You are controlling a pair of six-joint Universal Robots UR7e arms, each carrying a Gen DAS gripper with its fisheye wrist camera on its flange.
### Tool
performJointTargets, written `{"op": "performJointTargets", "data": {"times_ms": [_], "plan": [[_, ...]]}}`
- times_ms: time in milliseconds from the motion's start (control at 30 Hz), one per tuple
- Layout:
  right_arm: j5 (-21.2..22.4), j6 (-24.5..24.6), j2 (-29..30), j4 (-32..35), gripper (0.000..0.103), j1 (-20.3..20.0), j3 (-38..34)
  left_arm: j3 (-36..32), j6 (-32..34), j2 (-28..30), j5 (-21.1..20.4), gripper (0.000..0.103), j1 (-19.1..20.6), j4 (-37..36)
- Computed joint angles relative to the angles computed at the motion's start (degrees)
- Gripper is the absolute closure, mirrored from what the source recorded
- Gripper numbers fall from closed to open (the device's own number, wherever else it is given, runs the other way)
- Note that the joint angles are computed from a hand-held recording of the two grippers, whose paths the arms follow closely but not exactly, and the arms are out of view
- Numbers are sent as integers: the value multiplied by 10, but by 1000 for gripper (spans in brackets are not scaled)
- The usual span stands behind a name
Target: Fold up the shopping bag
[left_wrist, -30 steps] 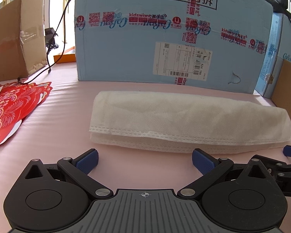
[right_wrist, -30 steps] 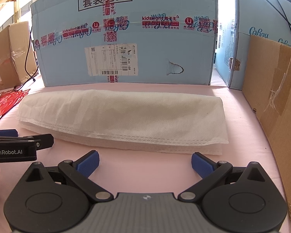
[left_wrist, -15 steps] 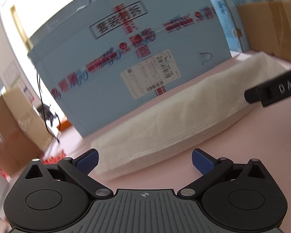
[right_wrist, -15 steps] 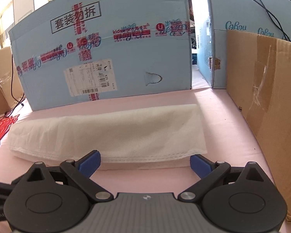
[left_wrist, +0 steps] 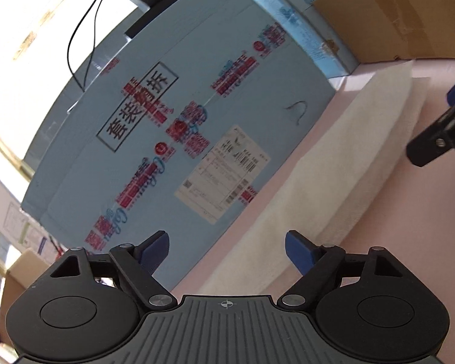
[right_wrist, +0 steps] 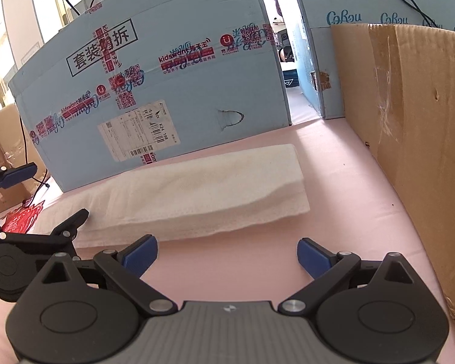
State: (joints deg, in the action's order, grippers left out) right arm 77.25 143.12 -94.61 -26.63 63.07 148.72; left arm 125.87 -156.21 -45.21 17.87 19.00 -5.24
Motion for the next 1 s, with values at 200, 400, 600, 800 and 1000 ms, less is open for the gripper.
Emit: {"op": "performJointTargets", "data": {"times_ms": [200, 400, 600, 800, 1000], "plan": [[19, -9, 12, -17, 2, 14, 1, -11, 44, 18, -21, 16, 27, 4], [17, -19, 17, -24, 2, 14, 4, -72, 25, 7, 37, 40, 98, 67], [23, -25, 22, -29, 2, 19, 4, -168, -158, -37, 199, 60, 196, 224], [27, -28, 27, -39, 1, 21, 6, -197, -209, -65, 234, 58, 253, 236], [35, -36, 33, -47, 0, 28, 7, -212, -278, -87, 301, 57, 294, 251]]}}
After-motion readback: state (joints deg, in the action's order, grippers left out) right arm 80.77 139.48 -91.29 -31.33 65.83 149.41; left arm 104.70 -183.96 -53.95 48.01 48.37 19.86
